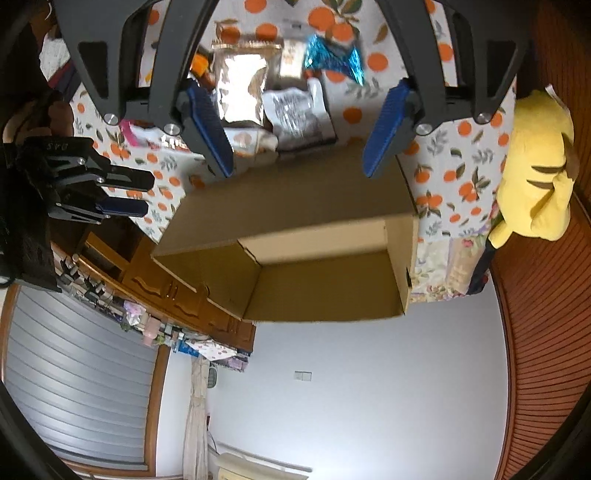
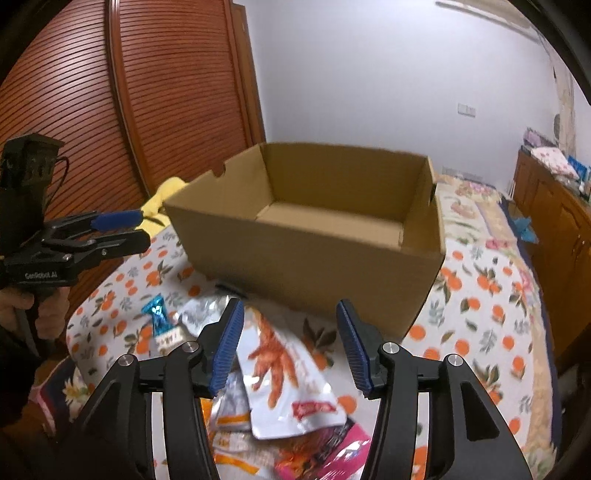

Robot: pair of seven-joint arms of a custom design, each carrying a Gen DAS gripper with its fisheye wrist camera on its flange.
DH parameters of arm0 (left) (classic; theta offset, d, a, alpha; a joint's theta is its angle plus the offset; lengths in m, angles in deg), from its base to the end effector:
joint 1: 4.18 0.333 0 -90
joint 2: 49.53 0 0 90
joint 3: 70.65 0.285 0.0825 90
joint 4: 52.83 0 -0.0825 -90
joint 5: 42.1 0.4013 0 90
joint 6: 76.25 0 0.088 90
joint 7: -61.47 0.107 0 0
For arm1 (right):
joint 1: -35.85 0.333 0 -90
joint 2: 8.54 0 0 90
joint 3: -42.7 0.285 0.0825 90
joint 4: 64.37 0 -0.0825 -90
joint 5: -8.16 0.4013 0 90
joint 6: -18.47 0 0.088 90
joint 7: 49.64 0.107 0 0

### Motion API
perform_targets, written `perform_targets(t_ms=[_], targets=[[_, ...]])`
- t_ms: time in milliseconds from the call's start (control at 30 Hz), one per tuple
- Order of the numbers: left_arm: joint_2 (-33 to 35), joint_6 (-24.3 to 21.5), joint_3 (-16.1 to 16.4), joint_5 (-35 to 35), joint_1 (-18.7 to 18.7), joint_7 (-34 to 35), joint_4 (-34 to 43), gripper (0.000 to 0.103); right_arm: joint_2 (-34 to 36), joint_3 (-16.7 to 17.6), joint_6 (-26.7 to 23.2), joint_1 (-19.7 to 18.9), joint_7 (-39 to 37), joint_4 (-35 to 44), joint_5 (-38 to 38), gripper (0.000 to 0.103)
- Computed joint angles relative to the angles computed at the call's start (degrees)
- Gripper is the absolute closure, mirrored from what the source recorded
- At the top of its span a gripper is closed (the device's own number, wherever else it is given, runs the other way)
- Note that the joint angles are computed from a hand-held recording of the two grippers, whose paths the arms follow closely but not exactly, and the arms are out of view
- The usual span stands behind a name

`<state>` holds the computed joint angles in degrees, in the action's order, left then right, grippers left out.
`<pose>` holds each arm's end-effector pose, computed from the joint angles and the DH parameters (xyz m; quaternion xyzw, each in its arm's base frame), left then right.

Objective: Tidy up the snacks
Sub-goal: 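Reach the left tool to the clear rice-cake packet while the right tool reaches the chicken-feet pouch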

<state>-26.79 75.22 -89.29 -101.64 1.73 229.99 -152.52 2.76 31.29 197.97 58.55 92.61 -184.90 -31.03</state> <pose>0.6823 -0.1097 0.3666 -0.3737 0.8151 -0.4260 0.1209 0.5923 0.1782 0.3687 -0.6418 0.6498 -0.2368 0.3312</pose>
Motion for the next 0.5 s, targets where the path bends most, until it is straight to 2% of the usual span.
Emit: perform_targets(t_ms=[67, 167, 200, 333, 500], targets=[[-0.77, 0.16, -0.19, -0.71, 0.25, 0.99, -1.71, 0.03, 0.19, 2.62, 0.95, -1.99, -2.76, -1.15, 3.52, 0.05], [-2.08, -0.15, -0.12, -1.99, 0.38, 2.62, -4.26, 0.03, 0.85, 10.78, 1.73, -8.54, -12.44, -2.4, 14.17, 0.049], [-2.47, -0.05, 0.0, -2.38, 0.26, 3.18, -5.0, 0.03, 1.15, 11.48, 1.45, -8.91, -13.83, -2.29, 15.51, 0.05], [-3.4, 0.19, 0.71, -2.84, -0.52, 4.61, -6.92, 0.03, 2.3, 11.48, 0.07, -7.77, -17.94, -1.22, 19.05, 0.049], [-4.55, -0.24, 1.32, -4.08, -1.15, 6.46, -8.84, 0.03, 3.41, 9.77, -1.37, -4.98, -21.55, -0.2, 22.38, 0.049]])
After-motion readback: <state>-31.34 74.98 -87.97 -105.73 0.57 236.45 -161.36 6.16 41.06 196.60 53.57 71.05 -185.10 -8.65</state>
